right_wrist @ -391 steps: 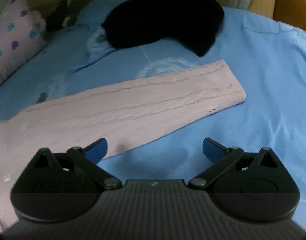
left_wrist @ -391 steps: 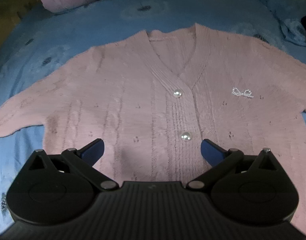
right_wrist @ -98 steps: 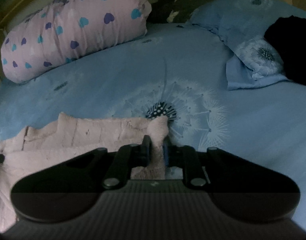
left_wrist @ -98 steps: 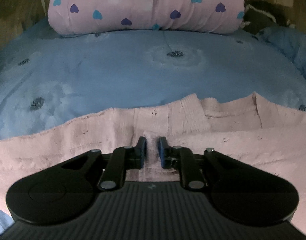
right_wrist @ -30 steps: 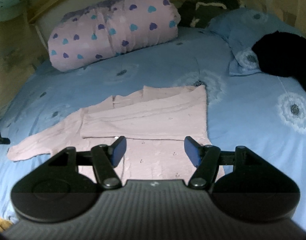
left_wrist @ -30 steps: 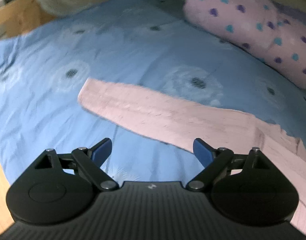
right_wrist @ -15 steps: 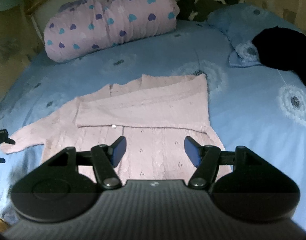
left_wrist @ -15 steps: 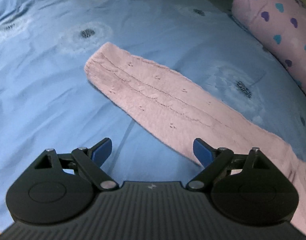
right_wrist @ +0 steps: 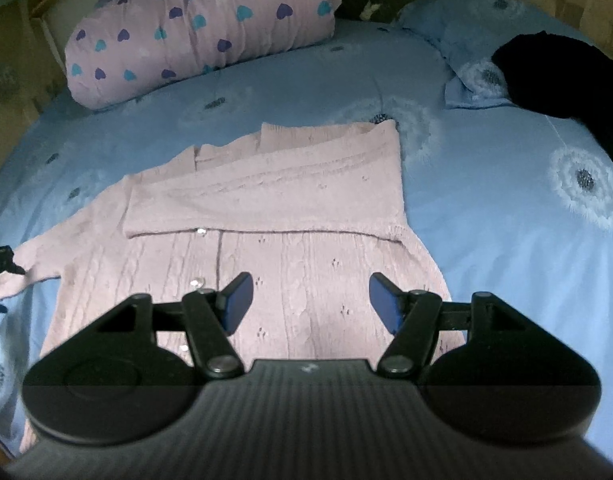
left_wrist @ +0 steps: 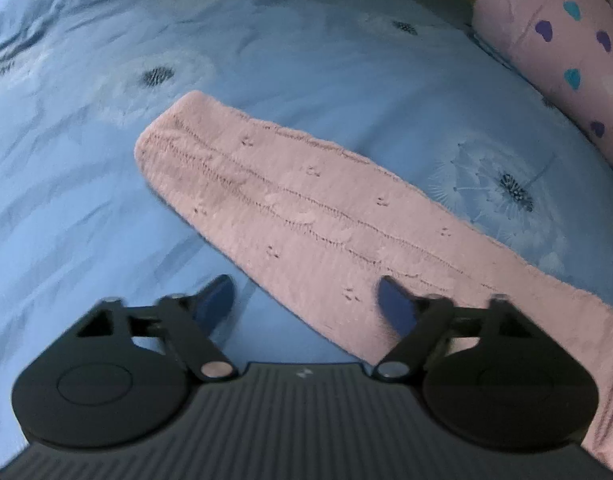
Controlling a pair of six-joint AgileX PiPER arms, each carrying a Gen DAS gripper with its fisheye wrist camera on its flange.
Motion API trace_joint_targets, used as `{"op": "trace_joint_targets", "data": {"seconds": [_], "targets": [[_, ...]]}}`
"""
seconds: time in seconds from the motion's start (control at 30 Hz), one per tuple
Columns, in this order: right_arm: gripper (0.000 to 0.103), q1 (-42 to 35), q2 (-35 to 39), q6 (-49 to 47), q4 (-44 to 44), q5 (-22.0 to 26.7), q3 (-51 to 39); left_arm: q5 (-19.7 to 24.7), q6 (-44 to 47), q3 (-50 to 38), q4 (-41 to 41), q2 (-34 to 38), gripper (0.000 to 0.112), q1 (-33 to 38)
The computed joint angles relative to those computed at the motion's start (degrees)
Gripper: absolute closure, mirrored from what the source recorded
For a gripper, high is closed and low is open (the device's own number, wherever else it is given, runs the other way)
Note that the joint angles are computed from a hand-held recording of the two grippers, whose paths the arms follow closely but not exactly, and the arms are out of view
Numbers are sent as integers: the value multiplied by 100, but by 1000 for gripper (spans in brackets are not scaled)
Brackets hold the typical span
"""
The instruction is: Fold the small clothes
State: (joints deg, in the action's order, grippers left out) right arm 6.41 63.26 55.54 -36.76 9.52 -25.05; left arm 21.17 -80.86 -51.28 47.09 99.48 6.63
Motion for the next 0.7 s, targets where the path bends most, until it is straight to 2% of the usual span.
{"op": "trace_joint_targets", "data": {"seconds": [0.03,0.07,0.13,0.2,0.33,0.47,0.57,0.7], "targets": [[37,22,-13,128,-114,9,16,46,-162,-3,205,28,56,-26],[37,49,-25,270,-237,21,30,-1,-275,29,361,24,62,3],[37,90,-58,461,-398,44,49,-267,-267,123,446,-39,93,134],[37,123,-75,649,-564,56,56,-408,-32,170,262,-129,100,247],[37,119,-194,720,-614,66,106,-757,-424,454,749,-506,104,387],[37,116,-359,649,-490,88,168,-1039,-290,692,725,-1045,104,438],[37,148,-465,746,-559,117,205,-1212,119,825,461,-1506,104,398],[37,102,-591,689,-444,45,299,-1338,1188,862,-521,-2049,105,177]]}}
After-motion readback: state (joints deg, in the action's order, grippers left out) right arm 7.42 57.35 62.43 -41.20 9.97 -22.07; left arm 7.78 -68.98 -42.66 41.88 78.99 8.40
